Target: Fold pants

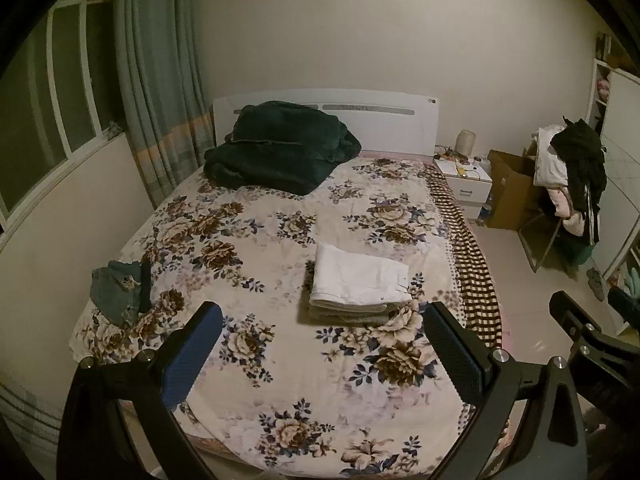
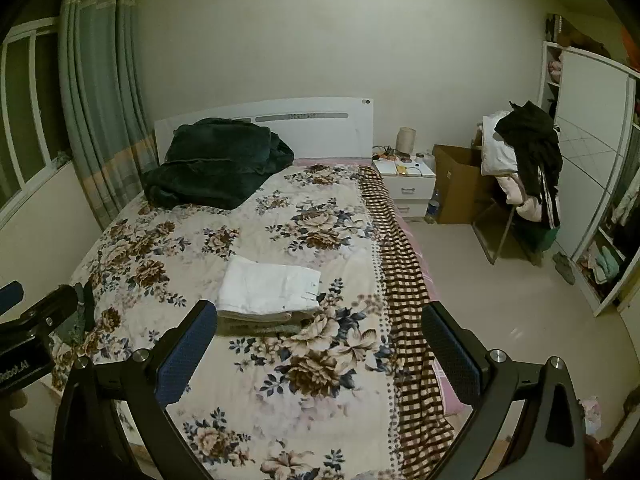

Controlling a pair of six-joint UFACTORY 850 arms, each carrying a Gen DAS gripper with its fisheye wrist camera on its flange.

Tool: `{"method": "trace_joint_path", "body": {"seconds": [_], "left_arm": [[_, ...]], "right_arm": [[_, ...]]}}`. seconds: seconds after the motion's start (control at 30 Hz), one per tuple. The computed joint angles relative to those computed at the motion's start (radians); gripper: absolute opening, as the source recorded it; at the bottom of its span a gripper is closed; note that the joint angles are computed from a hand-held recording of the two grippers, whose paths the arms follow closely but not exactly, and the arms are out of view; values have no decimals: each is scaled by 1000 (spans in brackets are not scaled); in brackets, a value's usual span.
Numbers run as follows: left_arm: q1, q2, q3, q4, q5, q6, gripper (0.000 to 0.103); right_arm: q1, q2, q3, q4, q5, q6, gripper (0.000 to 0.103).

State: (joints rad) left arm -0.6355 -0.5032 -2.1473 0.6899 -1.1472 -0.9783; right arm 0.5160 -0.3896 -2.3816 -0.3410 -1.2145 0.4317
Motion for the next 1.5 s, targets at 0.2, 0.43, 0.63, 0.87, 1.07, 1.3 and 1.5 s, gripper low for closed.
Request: {"method": "trace_joint_path", "body": {"seconds": [0.2,0.43,0.63,0.87,1.07,1.3,1.5], "left_arm": [[-2,6,7,-7,3,23,103],[0,15,20,-2,12,27,103],[1,16,21,-1,8,22,103],[3,21,30,-2,16,17,103],[-4,27,41,3,15,1,103],[-16,29,41,20,2,-21,103],[-18,34,45,23,-4,-24,103]], "right_arm": [[16,-54,-104,-4,-50,-18,103],[18,-119,-225,-5,-104,-22,103],[24,-130,-244,-10,-112,-20,103],[27,-101,-187,-20,-92,-8,103],[29,-85,-158,-24,-81,2,103],[35,-41,-83,-23,-56,20,103],[34,-31,-67,-18,-52,21,103]]}}
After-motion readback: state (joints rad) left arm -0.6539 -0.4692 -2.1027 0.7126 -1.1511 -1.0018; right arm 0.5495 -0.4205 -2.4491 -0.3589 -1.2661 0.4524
